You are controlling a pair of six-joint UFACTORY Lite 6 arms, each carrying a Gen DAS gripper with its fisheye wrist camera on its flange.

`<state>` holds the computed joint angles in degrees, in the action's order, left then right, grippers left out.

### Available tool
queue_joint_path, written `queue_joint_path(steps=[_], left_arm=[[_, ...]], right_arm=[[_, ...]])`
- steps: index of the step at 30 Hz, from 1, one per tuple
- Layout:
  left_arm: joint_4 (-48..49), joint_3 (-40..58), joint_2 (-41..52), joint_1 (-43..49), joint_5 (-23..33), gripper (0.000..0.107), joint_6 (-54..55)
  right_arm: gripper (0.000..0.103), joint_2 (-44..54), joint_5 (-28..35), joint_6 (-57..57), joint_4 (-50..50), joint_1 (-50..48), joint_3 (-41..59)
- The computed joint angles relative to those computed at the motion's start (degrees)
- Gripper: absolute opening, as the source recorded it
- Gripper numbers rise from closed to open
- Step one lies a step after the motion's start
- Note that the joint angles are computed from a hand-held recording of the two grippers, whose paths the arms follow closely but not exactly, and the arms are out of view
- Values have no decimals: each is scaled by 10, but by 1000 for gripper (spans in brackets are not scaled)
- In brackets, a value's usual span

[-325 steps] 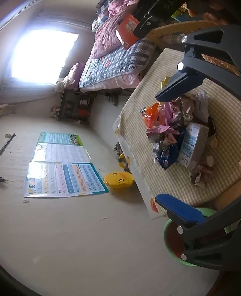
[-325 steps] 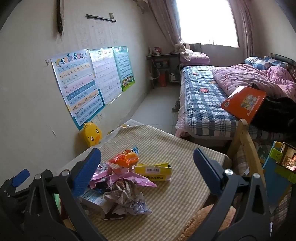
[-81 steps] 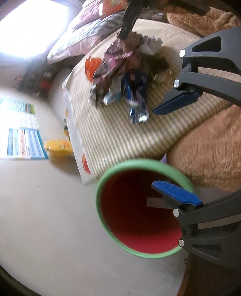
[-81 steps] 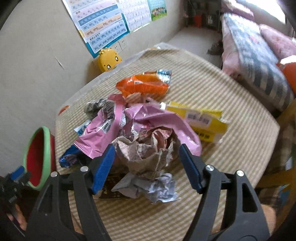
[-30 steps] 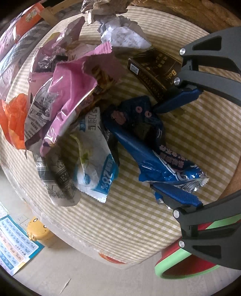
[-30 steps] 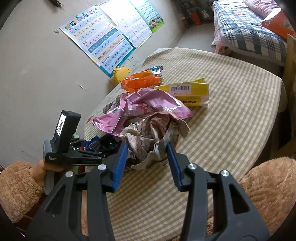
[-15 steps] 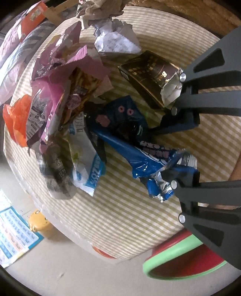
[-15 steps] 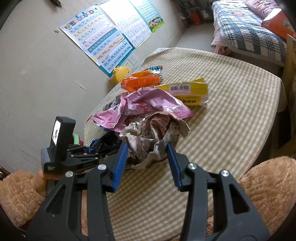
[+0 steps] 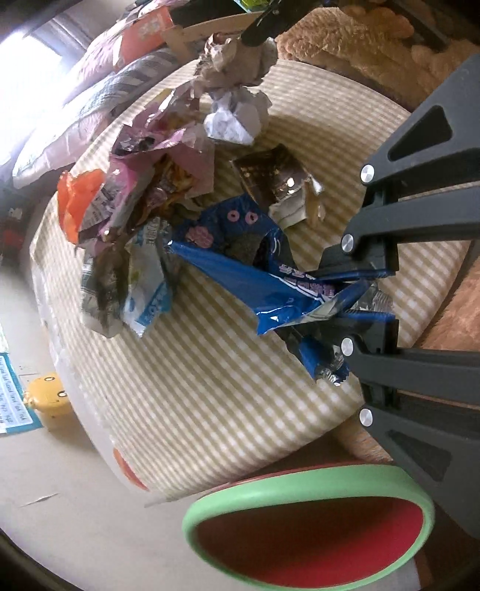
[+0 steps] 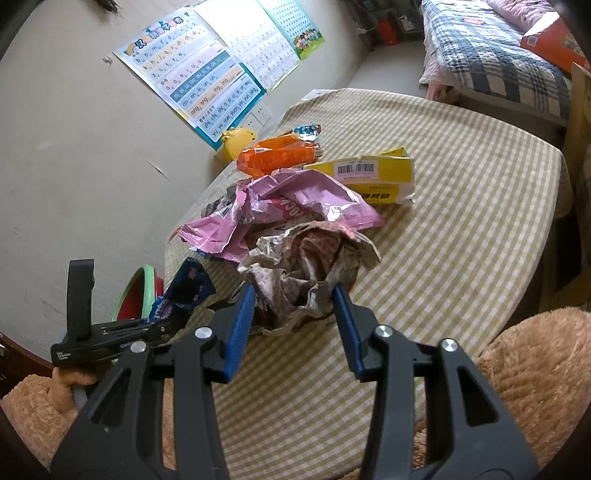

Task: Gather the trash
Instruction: 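Close the left tool on the blue wrapper and lift it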

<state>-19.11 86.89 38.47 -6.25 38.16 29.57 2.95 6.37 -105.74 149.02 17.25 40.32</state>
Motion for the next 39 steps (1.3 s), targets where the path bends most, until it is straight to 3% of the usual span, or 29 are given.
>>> queue_joint_path(steps=[3,4,6,7,14,22,28,34,39], left_arm=[[30,-9,0,-7,-9,16,-18],[39,-4,6,-9,-11,22,-25],[59,-12,2,-17,-22,45,-43],[64,6,11,-19,-16,46,-47],[135,12,27,-43,-26,47,-81],[140,82,63,-54,-8,47,-107],[202,202,146,-80,48,47,-137],[219,255,182,-97,60,47,-138],[194,286,193,-96,74,29,-133]], right_arm=[[43,1,0,-12,13,1,0],[43,2,1,-17,18,1,0],[43,6,5,-12,16,-1,0],[43,7,7,-1,5,-3,0],[43,11,16,36,-35,-10,-3],[43,14,18,48,-44,-10,-2],[43,12,23,64,-58,-13,-7],[43,15,29,86,-76,-18,-8],[43,13,30,85,-73,-19,-11]])
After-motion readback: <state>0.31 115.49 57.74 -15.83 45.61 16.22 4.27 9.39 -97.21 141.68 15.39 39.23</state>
